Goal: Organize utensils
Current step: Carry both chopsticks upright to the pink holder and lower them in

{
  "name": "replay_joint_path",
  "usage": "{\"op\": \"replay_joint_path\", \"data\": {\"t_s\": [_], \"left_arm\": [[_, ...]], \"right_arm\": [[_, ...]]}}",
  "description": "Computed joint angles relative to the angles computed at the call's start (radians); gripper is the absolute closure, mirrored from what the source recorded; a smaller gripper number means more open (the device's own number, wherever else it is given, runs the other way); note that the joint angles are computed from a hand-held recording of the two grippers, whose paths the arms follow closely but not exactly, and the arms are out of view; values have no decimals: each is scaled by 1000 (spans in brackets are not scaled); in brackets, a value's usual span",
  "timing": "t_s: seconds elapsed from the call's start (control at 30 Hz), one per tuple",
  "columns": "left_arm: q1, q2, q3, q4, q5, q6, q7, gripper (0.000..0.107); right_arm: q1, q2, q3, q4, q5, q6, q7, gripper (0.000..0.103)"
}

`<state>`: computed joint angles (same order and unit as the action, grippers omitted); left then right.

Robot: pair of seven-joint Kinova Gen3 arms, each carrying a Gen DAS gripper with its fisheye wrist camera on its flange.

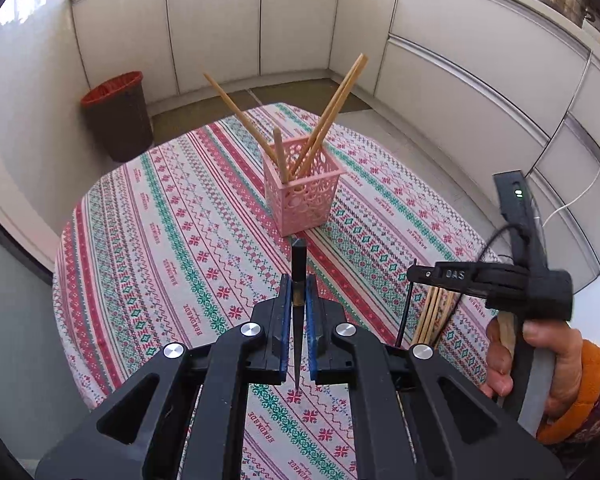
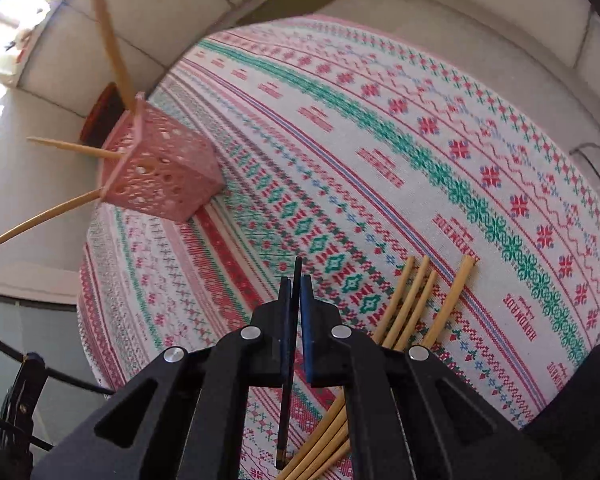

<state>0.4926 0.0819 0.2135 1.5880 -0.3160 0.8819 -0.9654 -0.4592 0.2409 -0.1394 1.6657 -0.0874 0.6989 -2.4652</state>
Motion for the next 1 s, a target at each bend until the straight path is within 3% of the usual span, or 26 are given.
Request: {"op": "replay_joint_path", "data": {"t_s": [0.17,0.3,0.67,1.0], "left_arm": [[40,-27,21,-8,-98,21,131,101],[61,-39,39,-31,-159,23,224,102],[119,8,53,-219,-284,96,298,102],[164,168,-69,-473,-305,142,276,102]], "right_arm": [[-63,-145,-17,74,170,-98,21,99],[-63,-239,-47,105,262,-126,32,99],[55,-348,-6,-5,-14,-93,379,99],[114,-275,-20,-171,35,-128,400,99]]}}
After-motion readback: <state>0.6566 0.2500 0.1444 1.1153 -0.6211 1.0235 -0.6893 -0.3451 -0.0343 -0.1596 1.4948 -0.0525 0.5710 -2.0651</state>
